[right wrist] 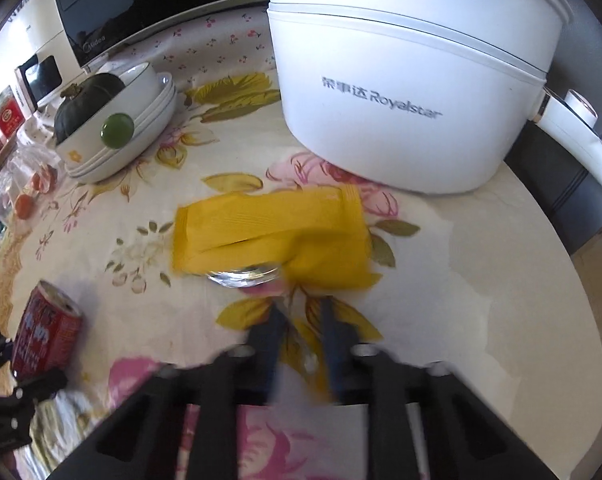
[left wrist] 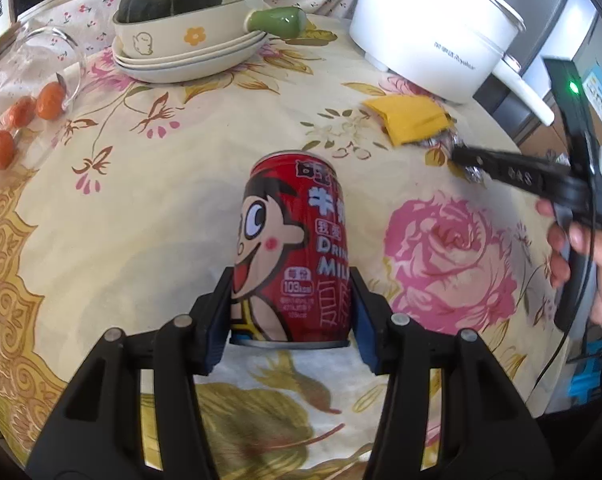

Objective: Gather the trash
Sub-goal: 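Grasp the yellow wrapper with the right gripper and lift it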

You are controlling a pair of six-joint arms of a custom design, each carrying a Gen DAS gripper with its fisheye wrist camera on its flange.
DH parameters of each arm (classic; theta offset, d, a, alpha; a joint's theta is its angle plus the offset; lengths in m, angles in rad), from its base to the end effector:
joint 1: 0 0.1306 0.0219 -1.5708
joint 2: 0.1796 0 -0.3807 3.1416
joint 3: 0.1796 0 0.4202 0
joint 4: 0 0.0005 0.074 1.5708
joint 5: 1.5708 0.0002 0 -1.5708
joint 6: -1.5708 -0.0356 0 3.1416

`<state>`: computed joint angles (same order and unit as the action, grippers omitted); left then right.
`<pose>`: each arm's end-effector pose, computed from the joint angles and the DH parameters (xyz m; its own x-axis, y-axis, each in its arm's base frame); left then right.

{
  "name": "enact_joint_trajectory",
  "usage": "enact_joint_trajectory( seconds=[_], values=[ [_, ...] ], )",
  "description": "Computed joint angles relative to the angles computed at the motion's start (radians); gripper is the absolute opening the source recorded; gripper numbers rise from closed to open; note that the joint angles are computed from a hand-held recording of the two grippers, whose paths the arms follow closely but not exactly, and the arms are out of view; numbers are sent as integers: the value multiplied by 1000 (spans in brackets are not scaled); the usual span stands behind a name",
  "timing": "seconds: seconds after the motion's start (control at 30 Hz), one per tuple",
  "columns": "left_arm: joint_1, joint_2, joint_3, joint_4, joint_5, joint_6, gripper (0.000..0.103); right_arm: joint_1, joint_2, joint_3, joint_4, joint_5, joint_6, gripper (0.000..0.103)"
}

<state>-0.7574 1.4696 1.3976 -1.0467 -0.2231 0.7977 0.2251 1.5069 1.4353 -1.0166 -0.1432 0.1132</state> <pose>0.3816 -0.3506 0.3820 -0.8858 -0.1231 -0.4475 -0.0490 0.9836 -0.1737 0.5210 0.1240 0.3818 -0.8257 -0.3037 -0.4754 -0.3812 0.9216 0.0732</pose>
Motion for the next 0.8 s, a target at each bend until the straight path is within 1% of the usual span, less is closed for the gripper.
enact_joint_trajectory(
  seconds=[0.1, 0.33, 0.4, 0.5, 0.57, 0.6, 0.63, 0.67, 0.7, 0.8],
  values=[
    [-14, 10, 22, -4, 4, 22, 54, -18, -44, -19, -19, -1, 38, 10],
    [-99, 25, 103, -73, -37, 55, 54, -91, -165, -56, -102, -34, 104, 9],
    [-128, 20, 116, -91, -51, 81, 54, -116, -201, -69, -128, -45, 118, 9],
    [-163, 0, 120, -106, -63, 129, 54, -149, -234, -76, -181, -94, 128, 10],
    [-188, -22, 117, -116, -76, 170, 54, -161, -246, -77, -212, -111, 111, 19],
    [-194, -29, 117, -120, -86, 181, 54, -163, -249, -78, -219, -117, 100, 37],
    [-208, -46, 114, -128, -111, 201, 54, -159, -253, -81, -217, -117, 87, 66],
    [-214, -51, 114, -129, -125, 209, 54, -153, -261, -90, -200, -119, 72, 76],
    [-223, -72, 101, -126, -153, 224, 54, -146, -265, -95, -187, -124, 63, 82],
    [-230, -104, 73, -152, -206, 240, 54, -98, -229, -74, -185, -108, 25, 82]
  ],
)
